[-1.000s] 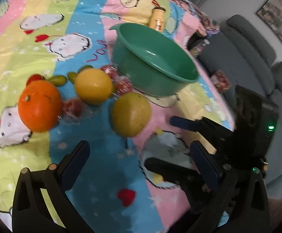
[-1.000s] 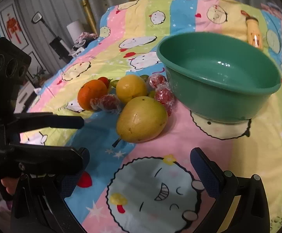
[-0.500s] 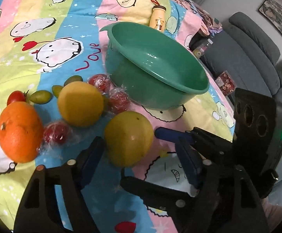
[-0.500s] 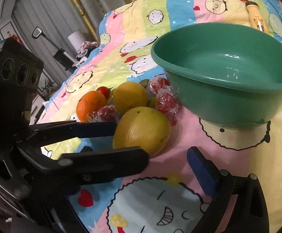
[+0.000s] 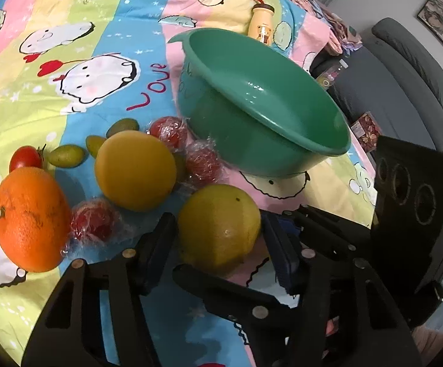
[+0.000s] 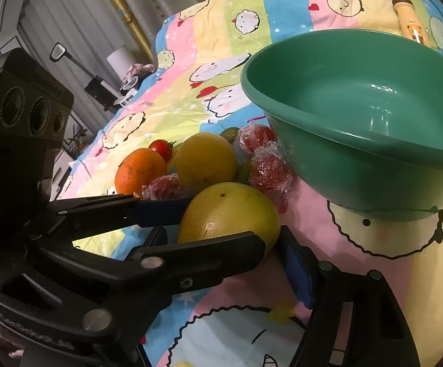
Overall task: Organize fruits
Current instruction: 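Close the left gripper around the large yellow pear, then carry the pear into the green bowl and open the left gripper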
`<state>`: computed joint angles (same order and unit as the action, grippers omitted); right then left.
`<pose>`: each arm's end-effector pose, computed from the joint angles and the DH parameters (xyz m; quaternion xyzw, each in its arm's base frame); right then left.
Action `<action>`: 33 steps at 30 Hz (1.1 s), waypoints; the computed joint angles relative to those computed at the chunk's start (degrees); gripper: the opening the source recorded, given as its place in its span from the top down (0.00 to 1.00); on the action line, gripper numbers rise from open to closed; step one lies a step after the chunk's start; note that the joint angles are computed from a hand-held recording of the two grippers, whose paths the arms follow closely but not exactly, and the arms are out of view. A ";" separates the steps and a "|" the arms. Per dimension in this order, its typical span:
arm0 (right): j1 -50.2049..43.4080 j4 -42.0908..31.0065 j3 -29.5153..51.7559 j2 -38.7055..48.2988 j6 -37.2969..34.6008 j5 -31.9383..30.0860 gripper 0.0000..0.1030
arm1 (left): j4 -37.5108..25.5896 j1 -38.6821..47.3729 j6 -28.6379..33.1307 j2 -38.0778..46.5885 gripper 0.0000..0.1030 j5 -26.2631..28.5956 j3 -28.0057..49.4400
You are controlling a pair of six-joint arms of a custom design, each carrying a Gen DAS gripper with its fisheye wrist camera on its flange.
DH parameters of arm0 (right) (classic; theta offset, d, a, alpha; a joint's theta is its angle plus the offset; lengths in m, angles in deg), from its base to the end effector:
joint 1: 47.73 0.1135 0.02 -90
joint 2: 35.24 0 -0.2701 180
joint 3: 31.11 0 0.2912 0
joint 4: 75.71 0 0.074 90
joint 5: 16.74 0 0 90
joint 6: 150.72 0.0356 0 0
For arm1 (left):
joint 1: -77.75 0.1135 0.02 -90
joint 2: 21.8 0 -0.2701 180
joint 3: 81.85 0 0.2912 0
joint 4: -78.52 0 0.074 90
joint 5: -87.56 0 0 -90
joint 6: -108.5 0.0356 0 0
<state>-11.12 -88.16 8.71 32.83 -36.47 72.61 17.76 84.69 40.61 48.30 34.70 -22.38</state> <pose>0.2074 0.1546 0.1548 -0.1002 0.9033 0.2157 0.3570 0.2477 0.0085 0.2167 0.1745 0.9205 -0.2658 0.2272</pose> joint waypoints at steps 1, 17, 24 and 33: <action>0.14 -0.05 -0.06 -0.09 0.04 0.53 0.30 | -0.04 0.02 -0.04 -0.06 0.44 -0.09 -0.04; 6.47 -5.85 -1.26 -10.61 2.20 7.93 0.34 | -8.85 5.13 4.61 -7.44 0.44 5.08 1.11; 7.85 -9.02 0.26 -15.33 1.12 11.28 0.34 | -10.19 5.04 4.38 -8.37 0.44 7.27 4.66; 1.67 -7.37 1.67 -16.26 -2.31 8.41 0.34 | -4.58 -0.36 -0.93 -5.25 0.44 6.28 8.79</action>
